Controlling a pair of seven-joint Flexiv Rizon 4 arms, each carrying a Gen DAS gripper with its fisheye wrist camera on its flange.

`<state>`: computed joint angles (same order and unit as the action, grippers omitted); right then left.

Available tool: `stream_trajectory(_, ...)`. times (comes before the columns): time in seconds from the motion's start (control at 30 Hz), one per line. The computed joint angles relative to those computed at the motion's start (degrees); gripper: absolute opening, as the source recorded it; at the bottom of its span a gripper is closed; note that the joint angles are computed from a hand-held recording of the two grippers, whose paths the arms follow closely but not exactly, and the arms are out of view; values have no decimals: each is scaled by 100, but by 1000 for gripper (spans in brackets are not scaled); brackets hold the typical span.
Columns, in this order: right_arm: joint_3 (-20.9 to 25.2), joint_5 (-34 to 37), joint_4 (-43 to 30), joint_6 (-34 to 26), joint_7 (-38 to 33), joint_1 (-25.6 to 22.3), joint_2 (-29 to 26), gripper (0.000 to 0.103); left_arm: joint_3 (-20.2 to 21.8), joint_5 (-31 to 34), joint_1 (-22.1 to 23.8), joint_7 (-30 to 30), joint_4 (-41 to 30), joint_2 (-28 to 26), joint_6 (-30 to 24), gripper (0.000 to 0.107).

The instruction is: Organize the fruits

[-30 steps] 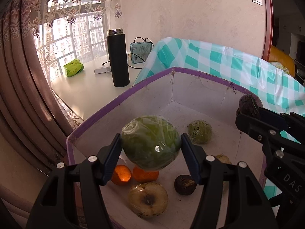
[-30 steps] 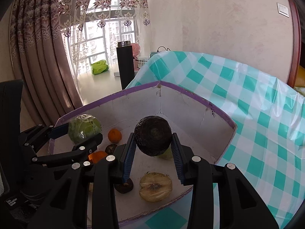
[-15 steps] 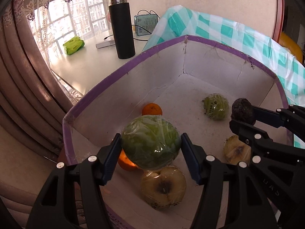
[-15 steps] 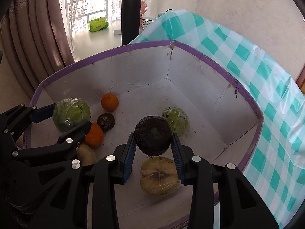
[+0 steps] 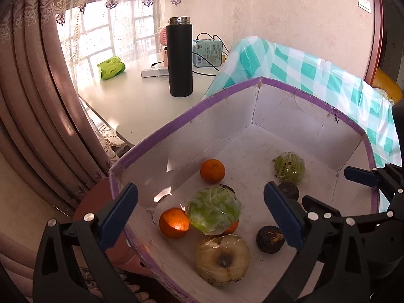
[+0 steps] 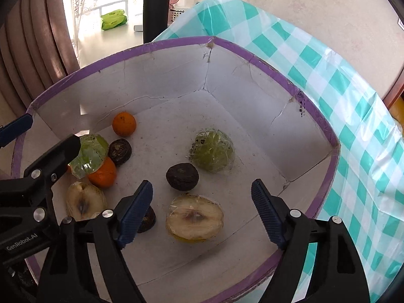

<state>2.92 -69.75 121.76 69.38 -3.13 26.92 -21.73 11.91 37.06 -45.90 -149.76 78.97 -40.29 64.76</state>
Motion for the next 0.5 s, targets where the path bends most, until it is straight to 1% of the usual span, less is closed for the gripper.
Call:
stream_trajectory(0.1, 26, 58, 36, -88, 27, 5, 81, 86, -112, -61, 95, 175, 81, 88, 81, 100)
stream_trajectory(0.13, 31, 56, 52, -84, 59, -3, 106, 86, -125, -58, 114, 199, 115, 112, 186, 100)
stream_trajectory(0.2, 43, 69, 98, 179, 158, -92, 132, 86, -81, -41, 99, 123, 195, 165, 426, 101)
stream_trajectory(0.23, 50, 112, 122, 365, 178, -145, 130, 86, -71, -80, 90, 116, 225, 196, 438, 101)
stream_trajectory(0.27, 91, 283, 132, 477, 96, -185, 120, 86, -89, -167, 86, 149, 250, 234, 329, 101)
stream_trajectory(0.33, 153, 637, 129, 408, -117, -144, 136, 86, -129, -285, 83, 227, 254, 290, 72, 101)
stream_trajectory(0.4, 249, 1101, 101, 285, -423, -94, 132, 86, -164, -321, 87, 249, 267, 328, -72, 101)
stream_trajectory(0.5, 297, 1613, 53, 61, -755, 31, 134, 86, -219, -405, 71, 238, 180, 353, -672, 101)
